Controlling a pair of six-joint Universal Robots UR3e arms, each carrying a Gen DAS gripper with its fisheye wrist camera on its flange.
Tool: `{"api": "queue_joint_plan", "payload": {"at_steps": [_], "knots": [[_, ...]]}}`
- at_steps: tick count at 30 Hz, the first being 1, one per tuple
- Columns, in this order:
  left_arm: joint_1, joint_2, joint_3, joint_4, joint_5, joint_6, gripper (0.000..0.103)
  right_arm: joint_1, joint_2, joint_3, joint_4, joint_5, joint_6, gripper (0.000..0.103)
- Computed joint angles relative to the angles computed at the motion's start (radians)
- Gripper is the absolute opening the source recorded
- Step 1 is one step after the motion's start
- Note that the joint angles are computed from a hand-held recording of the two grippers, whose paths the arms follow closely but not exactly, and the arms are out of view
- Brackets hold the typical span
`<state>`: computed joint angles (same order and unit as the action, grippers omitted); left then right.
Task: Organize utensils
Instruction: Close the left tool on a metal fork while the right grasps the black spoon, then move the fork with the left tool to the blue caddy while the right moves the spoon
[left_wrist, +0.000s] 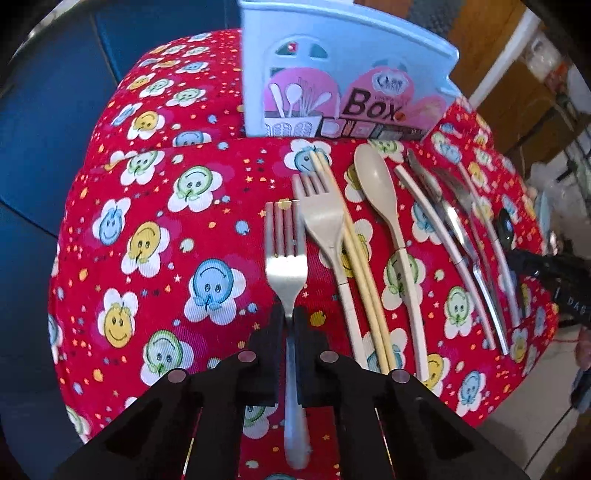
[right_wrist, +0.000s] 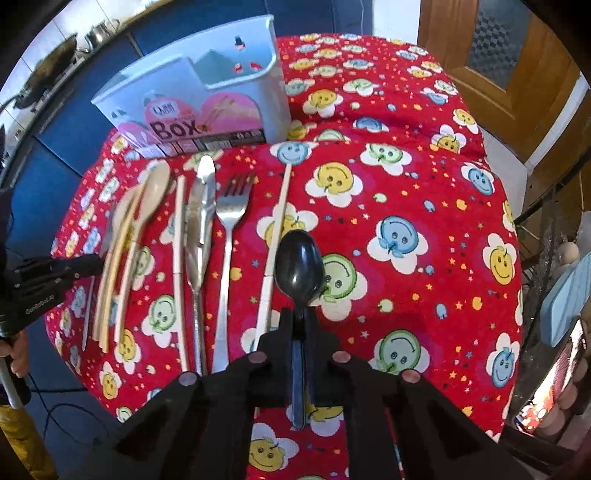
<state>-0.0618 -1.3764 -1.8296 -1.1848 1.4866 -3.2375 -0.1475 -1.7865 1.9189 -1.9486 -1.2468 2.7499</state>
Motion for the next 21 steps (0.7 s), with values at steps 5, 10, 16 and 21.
{"api": "queue_joint_plan", "payload": {"at_steps": [5, 10, 16, 21], "knots": [[0.078, 0.174, -0.159, 0.083, -0.084, 0.031, 0.004, -0.090, -0.164, 0.104, -0.009, 0.118, -0.053, 0.007], [0.147, 0.375, -0.284, 0.183, -0.150, 0.075, 0.004, -0.191, -0.328, 0.205, -0.030, 0.273, -0.105, 0.007], [0.207, 0.429, -0.331, 0.348, -0.252, 0.074, 0.004, -0.211, -0.396, 0.307, -0.237, 0.410, -0.027, 0.007], [0.193, 0.376, -0.309, 0.532, -0.265, 0.031, 0.004, -0.141, -0.289, 0.315, -0.526, 0.410, 0.111, 0.007]]}}
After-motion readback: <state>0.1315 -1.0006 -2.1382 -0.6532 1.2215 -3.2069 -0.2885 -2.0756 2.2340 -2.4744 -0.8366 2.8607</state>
